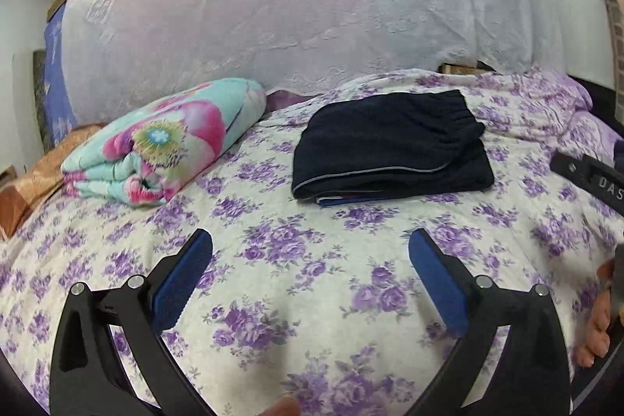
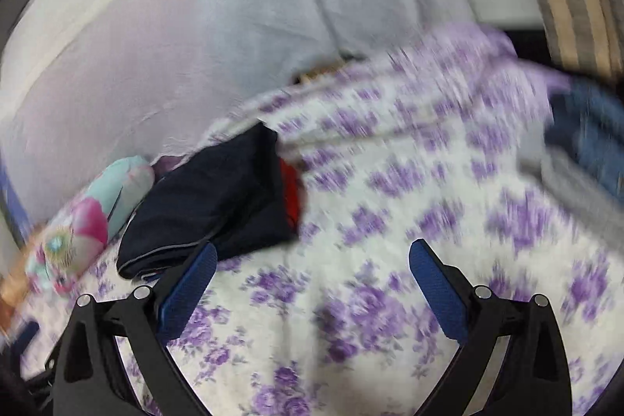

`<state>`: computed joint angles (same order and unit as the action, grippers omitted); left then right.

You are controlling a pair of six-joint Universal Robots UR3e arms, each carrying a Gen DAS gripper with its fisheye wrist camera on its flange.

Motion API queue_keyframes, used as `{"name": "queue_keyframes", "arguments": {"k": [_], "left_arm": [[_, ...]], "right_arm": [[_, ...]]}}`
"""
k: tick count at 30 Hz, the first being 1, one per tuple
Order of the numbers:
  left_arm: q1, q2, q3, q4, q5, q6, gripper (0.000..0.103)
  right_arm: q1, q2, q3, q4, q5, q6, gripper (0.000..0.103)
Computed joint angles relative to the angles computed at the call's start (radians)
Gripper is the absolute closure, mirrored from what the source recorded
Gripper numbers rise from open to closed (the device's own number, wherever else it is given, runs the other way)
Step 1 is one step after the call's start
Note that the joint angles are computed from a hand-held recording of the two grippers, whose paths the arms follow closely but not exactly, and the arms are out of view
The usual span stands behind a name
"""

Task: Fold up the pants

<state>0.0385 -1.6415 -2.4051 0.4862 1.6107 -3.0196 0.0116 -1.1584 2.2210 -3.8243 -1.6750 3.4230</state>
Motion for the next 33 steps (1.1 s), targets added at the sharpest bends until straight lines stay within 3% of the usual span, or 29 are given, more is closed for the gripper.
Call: {"name": "queue_keyframes", "arguments": {"k": [5, 9, 20, 33], "left_arm": [[-0.043, -0.046, 0.080, -0.094, 0.019, 0.035, 0.005], [-0.064, -0.111, 0.155, -0.111, 0.033, 0.046, 0.005], [-0.098, -0.209, 0.255, -0.073, 0.062, 0.077, 0.005], [-0.056, -0.179, 0.185, 0.018, -0.021, 0.067, 0.005]], "right_arm": [[0.127, 0.063, -0.094, -0.045, -0.110, -0.162, 0.003], [0.171, 0.097, -0.211, 0.085, -0.142, -0.226, 0.004], [0.166, 0.141, -0.301, 0.141, -0.120, -0.215, 0.004], [0.155, 0.140, -0.291, 0.137, -0.108, -0.198, 0.004]]}}
